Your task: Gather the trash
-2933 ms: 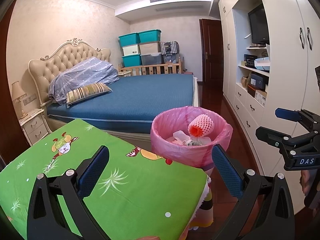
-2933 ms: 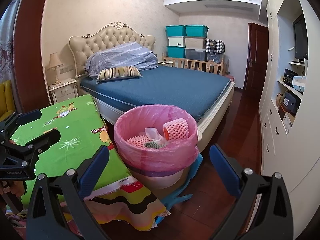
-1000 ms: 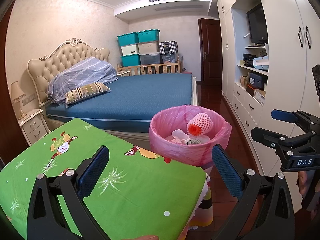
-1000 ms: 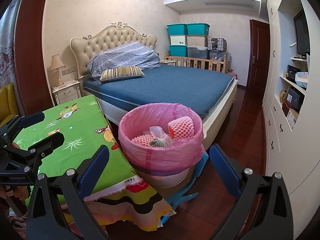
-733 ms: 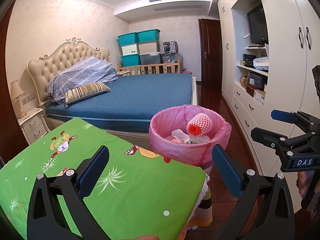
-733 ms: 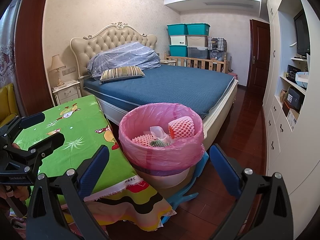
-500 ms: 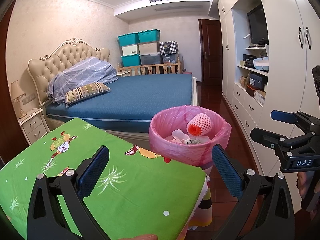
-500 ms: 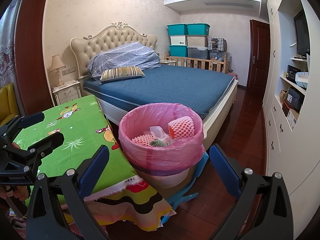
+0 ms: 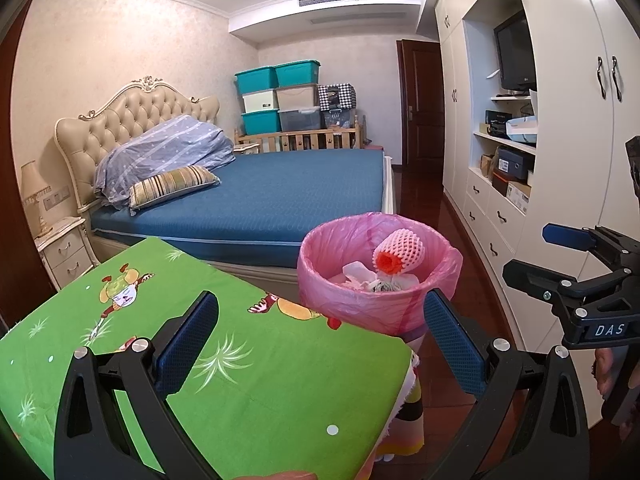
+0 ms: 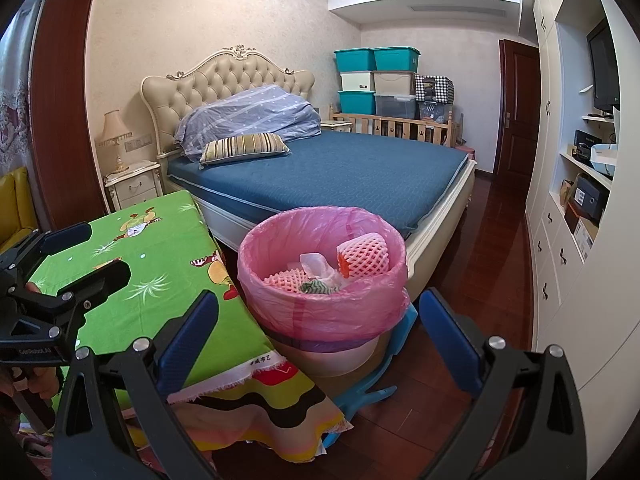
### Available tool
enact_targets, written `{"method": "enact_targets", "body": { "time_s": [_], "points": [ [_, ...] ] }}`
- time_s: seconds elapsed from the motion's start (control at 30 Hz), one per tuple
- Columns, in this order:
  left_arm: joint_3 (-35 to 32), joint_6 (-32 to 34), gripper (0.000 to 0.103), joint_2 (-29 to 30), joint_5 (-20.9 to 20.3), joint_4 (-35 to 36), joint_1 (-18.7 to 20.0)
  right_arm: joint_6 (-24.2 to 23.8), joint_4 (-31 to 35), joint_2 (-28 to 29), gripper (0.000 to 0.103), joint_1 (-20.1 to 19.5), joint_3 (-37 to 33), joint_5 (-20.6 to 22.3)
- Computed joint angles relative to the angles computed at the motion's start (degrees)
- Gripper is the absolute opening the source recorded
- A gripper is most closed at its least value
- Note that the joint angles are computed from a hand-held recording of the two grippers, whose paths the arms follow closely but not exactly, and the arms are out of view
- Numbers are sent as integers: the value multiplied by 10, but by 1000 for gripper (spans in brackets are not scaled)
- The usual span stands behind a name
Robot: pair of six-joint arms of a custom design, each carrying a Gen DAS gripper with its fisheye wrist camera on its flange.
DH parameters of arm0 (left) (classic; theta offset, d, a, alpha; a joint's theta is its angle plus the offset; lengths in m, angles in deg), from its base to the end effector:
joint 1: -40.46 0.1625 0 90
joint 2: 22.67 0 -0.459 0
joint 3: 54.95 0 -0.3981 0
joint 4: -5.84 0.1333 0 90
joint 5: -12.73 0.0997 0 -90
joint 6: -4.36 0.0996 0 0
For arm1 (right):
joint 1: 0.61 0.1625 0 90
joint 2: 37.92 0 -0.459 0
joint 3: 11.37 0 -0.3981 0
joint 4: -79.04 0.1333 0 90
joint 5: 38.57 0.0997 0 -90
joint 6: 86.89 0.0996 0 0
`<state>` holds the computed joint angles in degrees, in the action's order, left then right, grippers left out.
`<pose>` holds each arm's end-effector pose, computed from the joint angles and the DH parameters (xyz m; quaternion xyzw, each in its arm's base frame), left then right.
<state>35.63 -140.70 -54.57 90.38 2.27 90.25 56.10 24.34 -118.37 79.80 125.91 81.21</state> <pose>-0.2502 -0.5355 -0.0719 0.5528 0.7714 -0.3025 0.0888 0.0199 -0.3853 0.1791 -0.0083 -0.7184 0.5427 0.4352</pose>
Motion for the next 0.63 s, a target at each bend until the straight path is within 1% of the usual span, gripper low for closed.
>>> {"method": "enact_targets", "body": {
  "time_s": [0.27, 0.33, 0.5, 0.63],
  "points": [
    [-25, 3, 96, 8, 31, 33, 7, -2, 1, -2, 98, -1, 0, -1],
    [-15, 4, 96, 6, 16, 10, 6, 0, 2, -3, 98, -3, 1, -3],
    [-26, 1, 96, 11, 1, 27, 8, -1, 2, -3, 98, -1, 0, 0],
    [-15, -2, 96, -3, -9, 16, 10, -8, 1, 3, 98, 15, -7, 13]
  ]
}}
